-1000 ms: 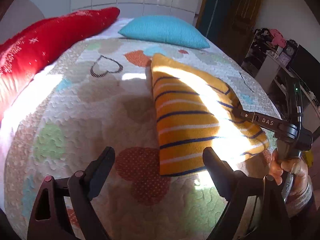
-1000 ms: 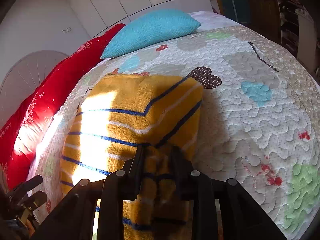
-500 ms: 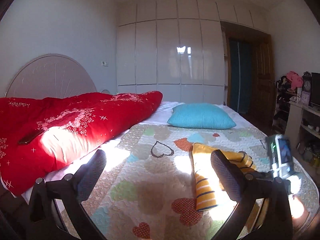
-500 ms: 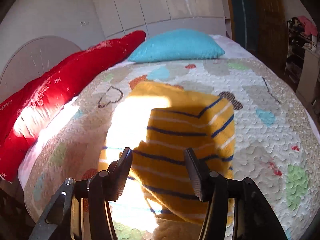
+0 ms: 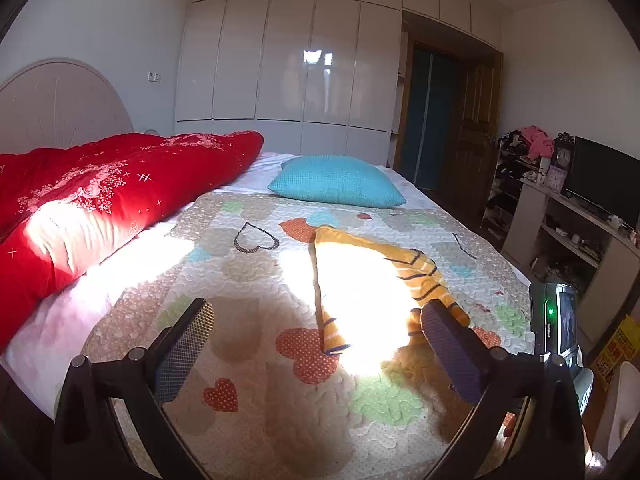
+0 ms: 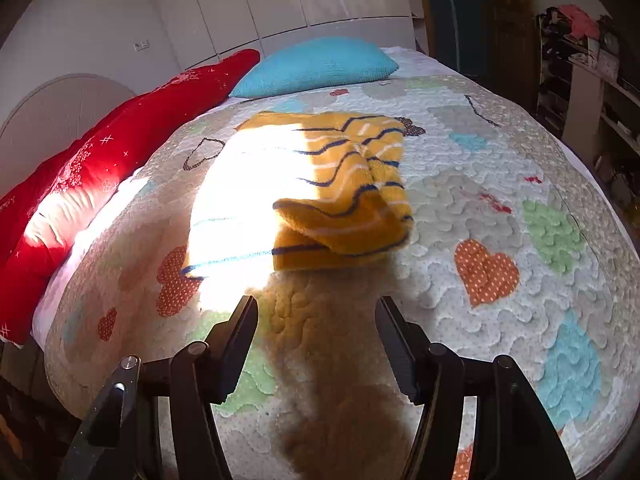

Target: Fold small clothes

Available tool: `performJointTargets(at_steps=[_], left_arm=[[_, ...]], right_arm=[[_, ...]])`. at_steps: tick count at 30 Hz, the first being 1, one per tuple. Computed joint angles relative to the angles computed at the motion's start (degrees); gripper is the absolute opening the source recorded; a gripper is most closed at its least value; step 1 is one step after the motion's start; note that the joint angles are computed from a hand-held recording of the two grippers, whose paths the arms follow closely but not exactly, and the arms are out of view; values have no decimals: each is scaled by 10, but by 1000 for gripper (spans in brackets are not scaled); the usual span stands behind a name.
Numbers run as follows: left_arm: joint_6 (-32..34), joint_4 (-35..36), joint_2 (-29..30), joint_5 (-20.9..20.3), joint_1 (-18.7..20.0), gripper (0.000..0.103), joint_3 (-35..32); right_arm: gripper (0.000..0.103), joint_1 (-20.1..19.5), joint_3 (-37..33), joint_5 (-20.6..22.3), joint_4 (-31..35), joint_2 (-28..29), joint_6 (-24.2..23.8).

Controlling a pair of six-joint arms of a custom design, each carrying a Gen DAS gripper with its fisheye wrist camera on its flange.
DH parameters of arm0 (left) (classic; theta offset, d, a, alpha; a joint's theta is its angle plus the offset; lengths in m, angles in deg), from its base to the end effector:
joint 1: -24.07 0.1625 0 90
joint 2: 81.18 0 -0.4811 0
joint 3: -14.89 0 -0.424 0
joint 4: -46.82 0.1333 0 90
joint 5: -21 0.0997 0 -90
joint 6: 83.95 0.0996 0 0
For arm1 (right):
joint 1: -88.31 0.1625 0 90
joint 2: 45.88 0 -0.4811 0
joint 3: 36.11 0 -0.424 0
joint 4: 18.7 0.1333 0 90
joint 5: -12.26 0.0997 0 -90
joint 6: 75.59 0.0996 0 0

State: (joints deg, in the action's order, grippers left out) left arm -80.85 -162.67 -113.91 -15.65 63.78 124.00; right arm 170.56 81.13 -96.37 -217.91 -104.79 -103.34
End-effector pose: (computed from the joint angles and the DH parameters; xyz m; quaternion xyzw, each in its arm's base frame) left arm -0.3392 -0.5588 0.0353 0.2260 0.8166 -0.4680 0.2512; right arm 0.0187 -0.6153 0.2314 0.0863 -0.8897 0.3592 0.2684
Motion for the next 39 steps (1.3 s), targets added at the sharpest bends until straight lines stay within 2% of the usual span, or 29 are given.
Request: performJointTargets(at_steps=[4, 7, 10, 12, 16, 25, 30, 39], left_arm=[[-56, 56, -13, -30, -7, 103, 17], [-101, 110, -22, -50, -3, 103, 20], [-140, 164, -27, -79, 8, 103, 15], [-157, 199, -25, -72, 10, 103, 9], [-172, 211, -22, -61, 13, 103, 9], [-267, 324, -27, 0, 27, 103, -1], [-302, 373, -32, 2, 33, 103, -3], [-309, 395, -31, -2, 36, 103, -7]], right_arm=[[67, -7, 32, -4, -34, -23, 14], [73, -6, 46, -13, -64, -33, 5], [73, -6, 54, -24, -86, -35, -4], [73, -6, 54, -33, -87, -33, -8], [74, -10, 54, -41, -82, -27, -5], [74, -2, 52, -53, -69, -15, -8], [76, 5, 50, -56, -67, -5, -22], [76, 5, 48, -59, -59, -2, -24]])
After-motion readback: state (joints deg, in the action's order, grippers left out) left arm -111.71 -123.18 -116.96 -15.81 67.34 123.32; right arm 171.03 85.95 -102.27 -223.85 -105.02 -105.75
